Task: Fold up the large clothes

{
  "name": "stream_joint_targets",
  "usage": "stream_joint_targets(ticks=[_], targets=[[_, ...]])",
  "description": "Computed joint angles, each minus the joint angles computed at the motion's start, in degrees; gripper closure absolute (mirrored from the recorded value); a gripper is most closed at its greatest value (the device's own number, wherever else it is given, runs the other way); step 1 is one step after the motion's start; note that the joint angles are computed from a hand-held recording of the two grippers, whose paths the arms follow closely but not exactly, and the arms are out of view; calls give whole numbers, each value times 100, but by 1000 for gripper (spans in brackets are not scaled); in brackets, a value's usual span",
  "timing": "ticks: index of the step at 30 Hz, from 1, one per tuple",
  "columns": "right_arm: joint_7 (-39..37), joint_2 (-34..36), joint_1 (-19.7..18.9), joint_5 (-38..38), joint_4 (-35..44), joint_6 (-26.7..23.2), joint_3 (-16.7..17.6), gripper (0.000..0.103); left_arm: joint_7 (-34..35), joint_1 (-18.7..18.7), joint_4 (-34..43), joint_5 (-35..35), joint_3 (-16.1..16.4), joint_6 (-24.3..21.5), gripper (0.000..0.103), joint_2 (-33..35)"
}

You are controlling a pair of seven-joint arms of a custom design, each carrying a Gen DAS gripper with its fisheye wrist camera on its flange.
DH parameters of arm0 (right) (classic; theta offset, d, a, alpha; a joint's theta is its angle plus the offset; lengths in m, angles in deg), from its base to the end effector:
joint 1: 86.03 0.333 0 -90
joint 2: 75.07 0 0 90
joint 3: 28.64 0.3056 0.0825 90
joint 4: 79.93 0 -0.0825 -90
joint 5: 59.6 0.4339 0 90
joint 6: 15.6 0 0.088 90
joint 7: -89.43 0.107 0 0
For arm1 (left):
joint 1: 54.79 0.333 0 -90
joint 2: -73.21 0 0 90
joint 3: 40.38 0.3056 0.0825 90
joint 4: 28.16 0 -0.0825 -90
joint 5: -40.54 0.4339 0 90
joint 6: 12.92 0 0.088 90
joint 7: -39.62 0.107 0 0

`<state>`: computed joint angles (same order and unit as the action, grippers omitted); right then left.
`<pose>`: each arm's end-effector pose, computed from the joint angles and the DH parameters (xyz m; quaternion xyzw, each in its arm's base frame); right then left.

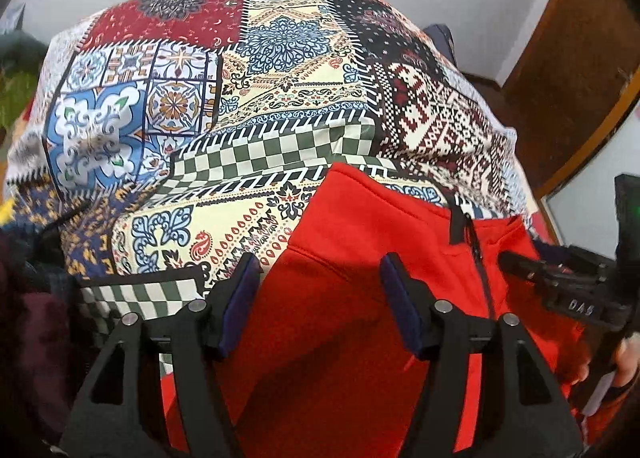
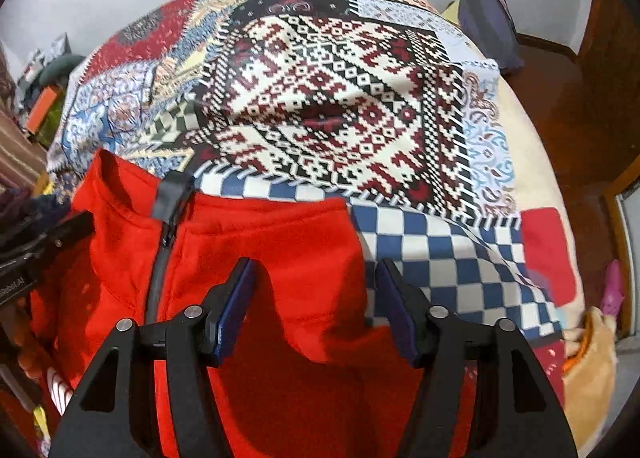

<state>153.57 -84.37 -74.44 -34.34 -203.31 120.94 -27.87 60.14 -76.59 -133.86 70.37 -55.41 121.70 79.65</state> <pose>0.5699 0.1294 0.4818 -0.8061 0.5316 -0.0395 0.2570 0.5450 -0.3926 0.4791 -0.7679 0.5769 -0.2187 0.1723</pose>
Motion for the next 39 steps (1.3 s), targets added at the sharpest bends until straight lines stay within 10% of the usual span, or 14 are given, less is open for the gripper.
stream_joint_targets(ticks=[9, 20, 39], targets=[[-351, -263, 87, 222, -214, 44, -34, 91, 329, -130, 167, 97, -69, -206, 98, 2], [-688, -1922, 204, 625, -963, -104, -227, 94, 481, -357, -222, 237, -451, -793, 99, -1122], [-557, -5521, -93, 248, -3086, -1894, -441, 94, -467, -1106, -1858, -677, -1322, -704, 99, -2975]])
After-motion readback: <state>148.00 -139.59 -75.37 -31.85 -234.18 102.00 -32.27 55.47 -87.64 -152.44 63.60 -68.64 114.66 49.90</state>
